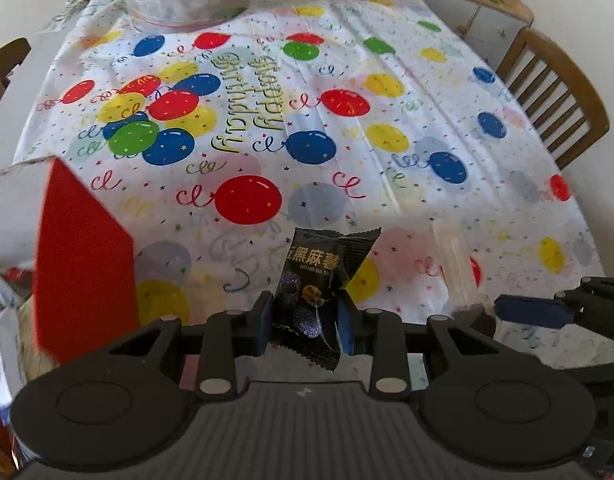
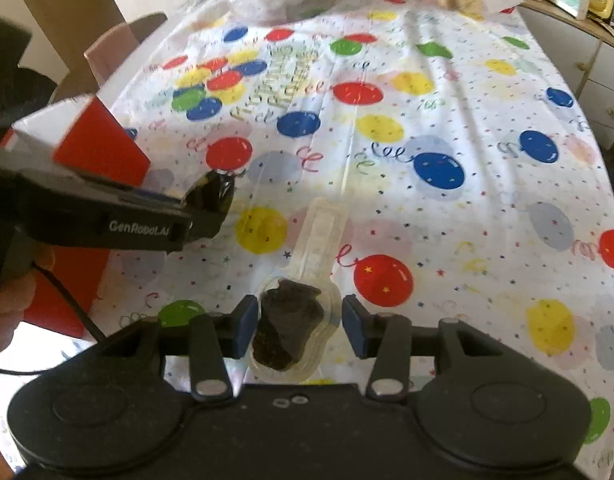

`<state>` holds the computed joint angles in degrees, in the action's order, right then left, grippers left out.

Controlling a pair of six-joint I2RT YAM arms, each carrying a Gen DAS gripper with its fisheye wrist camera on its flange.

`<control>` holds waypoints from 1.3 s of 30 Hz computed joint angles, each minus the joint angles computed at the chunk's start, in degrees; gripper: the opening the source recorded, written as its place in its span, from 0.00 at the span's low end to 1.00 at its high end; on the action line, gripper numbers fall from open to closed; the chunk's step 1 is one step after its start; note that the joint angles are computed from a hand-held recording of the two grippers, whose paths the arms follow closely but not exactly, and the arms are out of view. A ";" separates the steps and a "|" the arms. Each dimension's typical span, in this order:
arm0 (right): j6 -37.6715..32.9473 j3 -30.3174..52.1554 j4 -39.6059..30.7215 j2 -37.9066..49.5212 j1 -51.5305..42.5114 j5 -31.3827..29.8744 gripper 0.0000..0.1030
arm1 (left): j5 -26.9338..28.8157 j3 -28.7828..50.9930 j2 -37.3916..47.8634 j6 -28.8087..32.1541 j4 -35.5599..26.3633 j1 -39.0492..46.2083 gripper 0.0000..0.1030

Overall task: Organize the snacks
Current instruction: 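Lift the black packet and clear cup and carry them over the box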

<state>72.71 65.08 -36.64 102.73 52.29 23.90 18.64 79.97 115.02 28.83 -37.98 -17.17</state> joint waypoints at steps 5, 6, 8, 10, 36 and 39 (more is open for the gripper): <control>2.38 1.89 -4.72 -2.49 3.66 3.89 0.43 | 1.88 -5.04 -6.82 0.35 -0.37 1.99 0.31; 2.75 2.51 -5.67 -2.80 4.37 4.49 0.43 | 2.37 -6.05 -8.36 0.72 -0.50 2.58 0.31; 3.09 4.16 -7.86 -3.04 5.72 5.94 0.43 | 3.00 -7.91 -11.38 1.75 -0.70 3.82 0.31; 3.49 6.22 -10.41 -3.02 7.27 7.70 0.43 | 3.52 -9.40 -14.12 2.73 -1.01 5.17 0.31; -4.34 50.87 -28.92 18.86 13.49 15.26 0.43 | 16.12 1.12 -18.67 19.46 -15.25 30.59 0.31; -7.20 59.80 -30.52 24.28 12.90 14.91 0.43 | 16.28 4.61 -15.91 20.28 -15.87 33.14 0.31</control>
<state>65.51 124.89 -67.16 127.01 65.19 38.81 34.92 84.58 99.11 49.11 -53.85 15.97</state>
